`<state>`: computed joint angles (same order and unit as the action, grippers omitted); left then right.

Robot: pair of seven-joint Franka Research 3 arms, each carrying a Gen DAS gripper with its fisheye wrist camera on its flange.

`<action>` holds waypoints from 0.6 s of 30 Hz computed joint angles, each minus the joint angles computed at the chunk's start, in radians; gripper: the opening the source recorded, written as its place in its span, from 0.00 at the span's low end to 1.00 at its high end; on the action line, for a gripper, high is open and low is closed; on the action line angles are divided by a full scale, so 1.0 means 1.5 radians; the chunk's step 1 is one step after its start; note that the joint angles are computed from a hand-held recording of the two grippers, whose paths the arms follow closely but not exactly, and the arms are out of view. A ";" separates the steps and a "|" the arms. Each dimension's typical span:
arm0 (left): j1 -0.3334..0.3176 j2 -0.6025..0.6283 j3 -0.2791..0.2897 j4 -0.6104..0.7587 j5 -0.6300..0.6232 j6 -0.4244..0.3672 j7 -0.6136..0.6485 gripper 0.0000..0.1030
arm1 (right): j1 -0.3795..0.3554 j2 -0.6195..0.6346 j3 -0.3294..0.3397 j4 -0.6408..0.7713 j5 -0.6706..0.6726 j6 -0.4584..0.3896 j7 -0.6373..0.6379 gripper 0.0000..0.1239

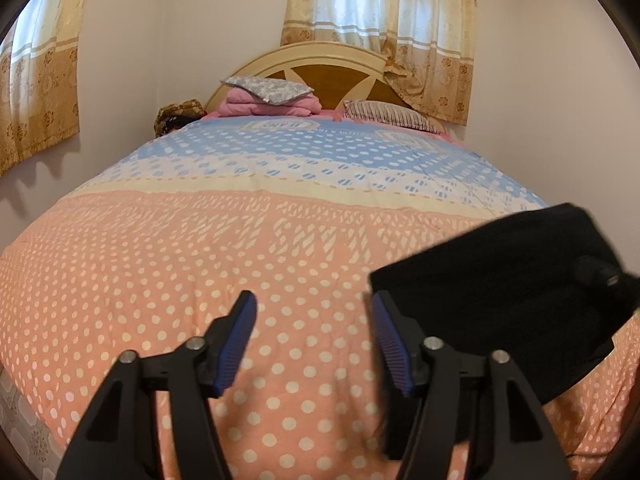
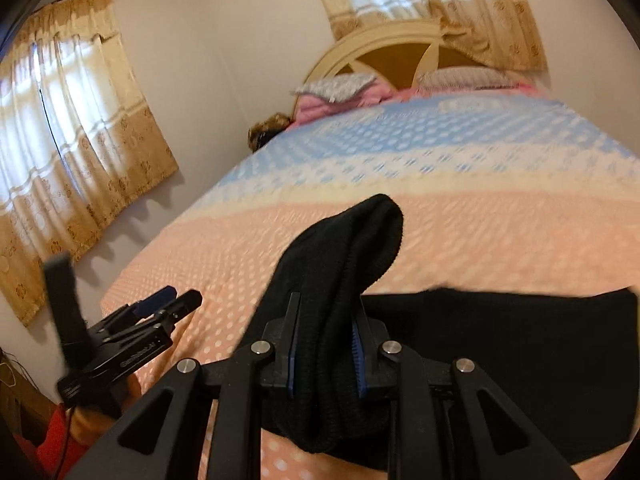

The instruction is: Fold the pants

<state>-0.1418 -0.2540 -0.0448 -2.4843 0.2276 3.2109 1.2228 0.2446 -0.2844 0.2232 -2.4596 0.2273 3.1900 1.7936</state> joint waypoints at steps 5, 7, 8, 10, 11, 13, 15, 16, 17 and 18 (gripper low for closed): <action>-0.014 0.019 -0.012 0.025 0.003 -0.002 0.008 0.63 | 0.021 -0.140 -0.093 -0.096 0.042 -0.046 -0.046 0.17; -0.029 0.029 -0.011 0.036 0.000 -0.005 0.016 0.63 | -0.001 -0.178 -0.110 -0.129 0.046 -0.064 -0.061 0.17; -0.038 0.035 -0.011 0.043 -0.003 -0.008 0.021 0.63 | 0.006 -0.186 -0.133 -0.139 0.055 -0.074 -0.075 0.17; -0.050 0.043 -0.014 0.053 -0.009 -0.011 0.030 0.63 | 0.022 -0.190 -0.178 -0.158 0.082 -0.083 -0.101 0.17; -0.058 0.046 -0.013 0.058 -0.013 -0.013 0.036 0.63 | 0.019 -0.186 -0.184 -0.164 0.091 -0.084 -0.108 0.17; -0.066 0.053 -0.020 0.067 -0.017 -0.017 0.045 0.63 | 0.005 -0.167 -0.182 -0.170 0.101 -0.087 -0.118 0.17; -0.034 0.057 -0.057 0.076 0.009 -0.020 0.031 0.63 | -0.025 -0.151 -0.157 -0.170 0.097 -0.087 -0.116 0.17; -0.031 0.057 -0.064 0.077 0.014 -0.021 0.029 0.63 | -0.038 -0.148 -0.147 -0.171 0.094 -0.088 -0.113 0.17; -0.048 0.059 -0.052 0.078 0.004 -0.022 0.041 0.63 | -0.034 -0.143 -0.149 -0.166 0.098 -0.087 -0.115 0.17; -0.059 0.061 -0.045 0.081 -0.004 -0.024 0.048 0.63 | -0.029 -0.147 -0.154 -0.170 0.103 -0.082 -0.119 0.17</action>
<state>-0.2308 -0.1628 -0.1128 -2.3632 0.2216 3.1746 1.2954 0.2004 -0.5050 -0.0072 -2.7145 0.3813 3.0664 1.6152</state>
